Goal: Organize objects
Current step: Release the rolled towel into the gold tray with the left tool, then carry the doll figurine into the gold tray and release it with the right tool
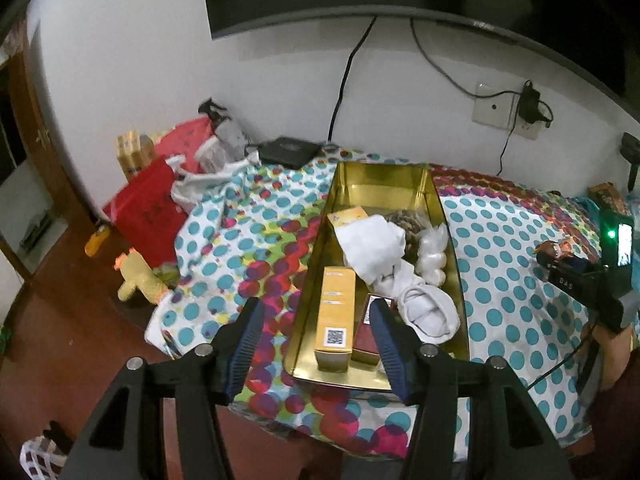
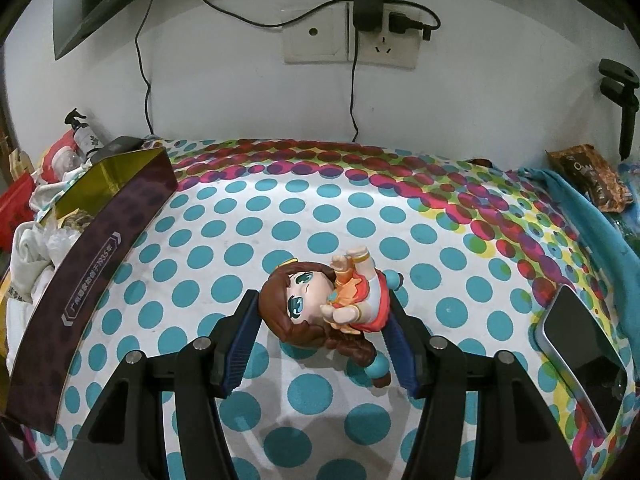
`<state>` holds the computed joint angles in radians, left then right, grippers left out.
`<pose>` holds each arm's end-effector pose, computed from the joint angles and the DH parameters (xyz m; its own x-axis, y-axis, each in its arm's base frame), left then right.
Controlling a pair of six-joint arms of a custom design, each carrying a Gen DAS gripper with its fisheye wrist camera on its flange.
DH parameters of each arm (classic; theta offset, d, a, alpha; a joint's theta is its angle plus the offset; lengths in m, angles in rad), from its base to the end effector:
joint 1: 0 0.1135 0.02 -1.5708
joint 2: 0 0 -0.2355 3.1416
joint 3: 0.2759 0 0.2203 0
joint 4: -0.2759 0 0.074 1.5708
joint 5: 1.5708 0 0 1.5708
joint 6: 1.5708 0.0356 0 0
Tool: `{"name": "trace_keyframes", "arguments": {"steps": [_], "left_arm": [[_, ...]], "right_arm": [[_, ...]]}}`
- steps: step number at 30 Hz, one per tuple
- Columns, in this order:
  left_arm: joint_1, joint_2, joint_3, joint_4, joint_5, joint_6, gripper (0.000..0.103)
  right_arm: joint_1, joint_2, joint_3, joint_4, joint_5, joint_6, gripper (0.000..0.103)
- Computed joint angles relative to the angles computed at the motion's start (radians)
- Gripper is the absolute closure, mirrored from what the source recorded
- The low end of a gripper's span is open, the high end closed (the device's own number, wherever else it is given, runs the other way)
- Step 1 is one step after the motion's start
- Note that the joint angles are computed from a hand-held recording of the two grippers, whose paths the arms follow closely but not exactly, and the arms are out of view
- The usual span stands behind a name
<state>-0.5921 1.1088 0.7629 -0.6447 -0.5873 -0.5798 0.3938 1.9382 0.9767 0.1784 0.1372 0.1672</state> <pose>0.1700 -0.0906 0.2222 -0.6970 -0.0808 -0.7125 -0.2024 0.9754 0.0874 0.3274 0.1308 0.1167 -0.6908 -0.1085 -0.7149 -0.1781 0.9837 0.0228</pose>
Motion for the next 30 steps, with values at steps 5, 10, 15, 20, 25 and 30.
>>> {"name": "trace_keyframes", "arguments": {"steps": [5,10,15,20,25,30], "left_arm": [[-0.041,-0.128,-0.043,-0.014,-0.027,0.028,0.047],[-0.050,-0.192,-0.045,-0.040,-0.036,0.022,0.032],[-0.006,-0.251,-0.045,-0.069,-0.010,0.026,0.032],[0.061,-0.346,-0.068,-0.115,0.022,0.044,0.027],[0.239,-0.464,-0.113,-0.113,0.173,0.094,0.022],[0.410,-0.495,-0.141,-0.087,0.309,0.150,0.022]], "right_arm": [[0.001,-0.003,0.005,-0.007,-0.006,0.007,0.046],[0.046,-0.062,0.052,-0.070,-0.046,0.057,0.046],[0.178,-0.093,0.178,-0.175,-0.041,0.032,0.046],[0.294,-0.024,0.372,-0.288,-0.051,0.038,0.046],[0.363,0.074,0.522,-0.358,-0.024,0.023,0.046],[0.390,0.161,0.642,-0.430,-0.011,0.028,0.046]]}}
